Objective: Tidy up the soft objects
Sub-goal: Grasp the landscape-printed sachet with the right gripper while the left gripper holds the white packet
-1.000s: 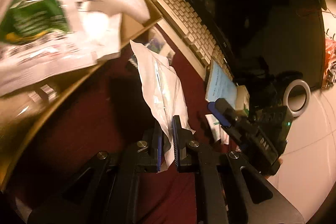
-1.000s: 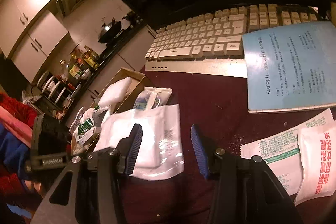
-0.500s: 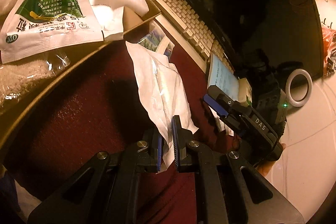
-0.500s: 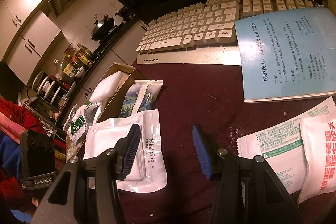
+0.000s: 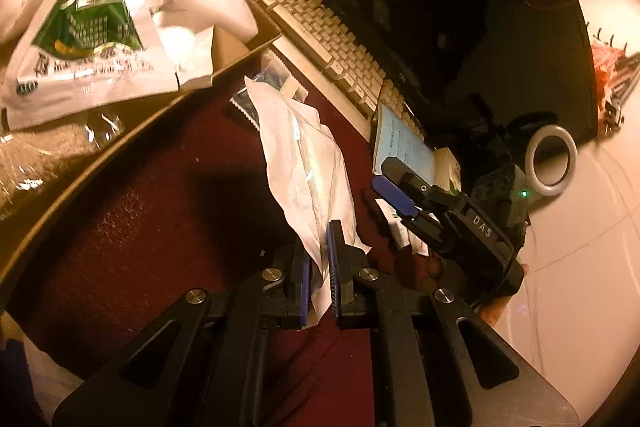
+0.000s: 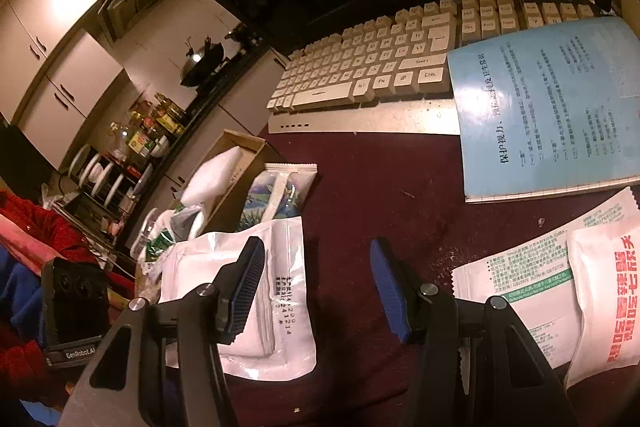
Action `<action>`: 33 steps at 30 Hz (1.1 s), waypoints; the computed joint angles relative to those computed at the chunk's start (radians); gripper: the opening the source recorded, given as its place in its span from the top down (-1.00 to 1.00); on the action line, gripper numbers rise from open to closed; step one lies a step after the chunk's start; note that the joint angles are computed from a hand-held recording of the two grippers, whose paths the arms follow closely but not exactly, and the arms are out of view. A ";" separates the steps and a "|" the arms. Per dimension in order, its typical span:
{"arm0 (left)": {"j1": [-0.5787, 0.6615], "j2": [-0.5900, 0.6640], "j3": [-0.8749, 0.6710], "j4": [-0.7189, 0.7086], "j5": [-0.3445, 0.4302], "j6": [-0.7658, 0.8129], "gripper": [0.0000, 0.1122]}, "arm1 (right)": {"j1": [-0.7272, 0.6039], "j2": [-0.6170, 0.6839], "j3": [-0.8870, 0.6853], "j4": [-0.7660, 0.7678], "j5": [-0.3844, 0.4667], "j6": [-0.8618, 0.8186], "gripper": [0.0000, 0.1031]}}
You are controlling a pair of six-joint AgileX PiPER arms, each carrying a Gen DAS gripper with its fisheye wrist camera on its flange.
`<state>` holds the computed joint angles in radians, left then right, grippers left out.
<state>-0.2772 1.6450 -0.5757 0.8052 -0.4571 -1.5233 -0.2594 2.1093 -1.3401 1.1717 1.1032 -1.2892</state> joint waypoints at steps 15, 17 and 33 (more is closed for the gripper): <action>0.060 -0.179 0.156 -0.075 0.010 0.116 0.88 | 0.020 0.018 -0.022 -0.029 0.008 0.035 -0.07; 0.077 -0.194 0.171 -0.067 -0.002 0.108 0.88 | 0.023 0.014 -0.016 -0.031 0.001 0.029 -0.07; 0.219 -0.342 0.249 0.095 -0.060 -0.018 0.88 | 0.113 -0.026 -0.062 -0.087 -0.038 0.164 -0.07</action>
